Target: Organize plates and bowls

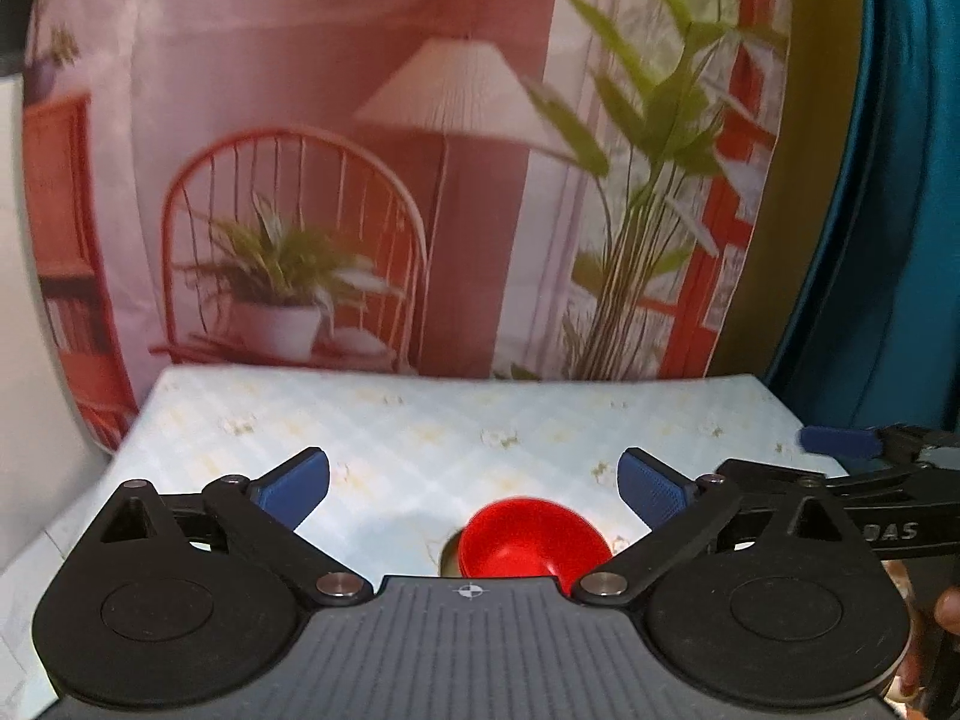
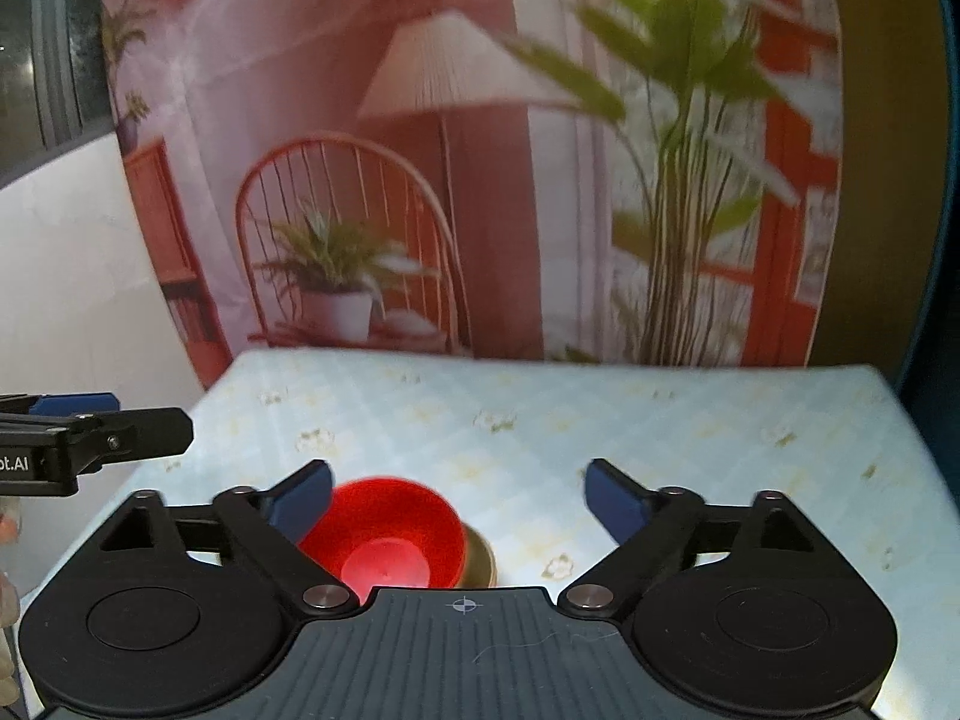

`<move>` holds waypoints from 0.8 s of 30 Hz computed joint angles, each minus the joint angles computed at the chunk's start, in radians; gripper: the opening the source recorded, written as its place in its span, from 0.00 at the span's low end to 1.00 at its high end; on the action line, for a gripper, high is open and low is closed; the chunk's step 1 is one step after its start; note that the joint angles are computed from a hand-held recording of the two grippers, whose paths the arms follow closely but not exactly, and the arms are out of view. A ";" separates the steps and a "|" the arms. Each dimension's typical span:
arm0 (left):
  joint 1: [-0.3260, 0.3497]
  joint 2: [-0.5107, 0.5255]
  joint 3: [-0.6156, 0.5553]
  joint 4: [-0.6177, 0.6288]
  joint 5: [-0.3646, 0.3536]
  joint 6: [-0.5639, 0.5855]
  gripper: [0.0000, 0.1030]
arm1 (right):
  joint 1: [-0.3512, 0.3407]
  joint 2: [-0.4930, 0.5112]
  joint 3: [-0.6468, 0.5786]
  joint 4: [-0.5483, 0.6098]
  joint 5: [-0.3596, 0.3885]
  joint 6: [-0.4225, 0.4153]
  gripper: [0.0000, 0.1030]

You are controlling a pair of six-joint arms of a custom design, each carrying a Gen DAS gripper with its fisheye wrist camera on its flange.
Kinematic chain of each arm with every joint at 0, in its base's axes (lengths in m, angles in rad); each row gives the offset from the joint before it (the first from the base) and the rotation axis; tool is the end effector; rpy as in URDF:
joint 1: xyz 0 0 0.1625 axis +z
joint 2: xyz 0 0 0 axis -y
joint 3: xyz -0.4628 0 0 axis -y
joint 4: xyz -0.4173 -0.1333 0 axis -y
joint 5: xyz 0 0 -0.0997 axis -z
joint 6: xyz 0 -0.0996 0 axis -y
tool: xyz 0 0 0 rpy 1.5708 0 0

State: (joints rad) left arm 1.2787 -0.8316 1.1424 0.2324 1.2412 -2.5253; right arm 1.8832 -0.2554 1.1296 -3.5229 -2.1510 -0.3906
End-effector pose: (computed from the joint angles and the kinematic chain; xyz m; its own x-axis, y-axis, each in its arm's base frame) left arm -0.0541 -0.7546 0.2428 -0.7185 0.2919 -0.6313 0.6913 0.3998 -0.6019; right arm 0.3319 -0.7714 0.0078 -0.8178 0.0158 0.5753 -0.4940 0.4935 -0.7159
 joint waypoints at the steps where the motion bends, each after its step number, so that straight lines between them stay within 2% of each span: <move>1: -0.008 -0.014 0.025 -0.024 -0.013 0.006 1.00 | 0.007 -0.004 0.010 -0.029 -0.004 -0.019 1.00; 4: -0.034 -0.054 0.089 -0.082 -0.049 0.026 1.00 | 0.025 -0.019 0.037 -0.084 -0.016 -0.057 1.00; 13: -0.094 -0.160 0.254 -0.231 -0.129 0.073 1.00 | 0.068 -0.068 0.127 -0.213 -0.045 -0.078 1.00; 17: -0.109 -0.224 0.347 -0.319 -0.123 0.072 1.00 | 0.089 -0.075 0.153 -0.282 -0.071 -0.102 1.00; 24: -0.130 -0.303 0.448 -0.395 -0.106 0.073 1.00 | 0.113 -0.083 0.189 -0.383 -0.094 -0.158 1.00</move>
State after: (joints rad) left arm 1.1487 -1.1343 1.5903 -0.1629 1.1350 -2.4519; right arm 1.9962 -0.3384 1.3185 -3.9060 -2.2454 -0.5485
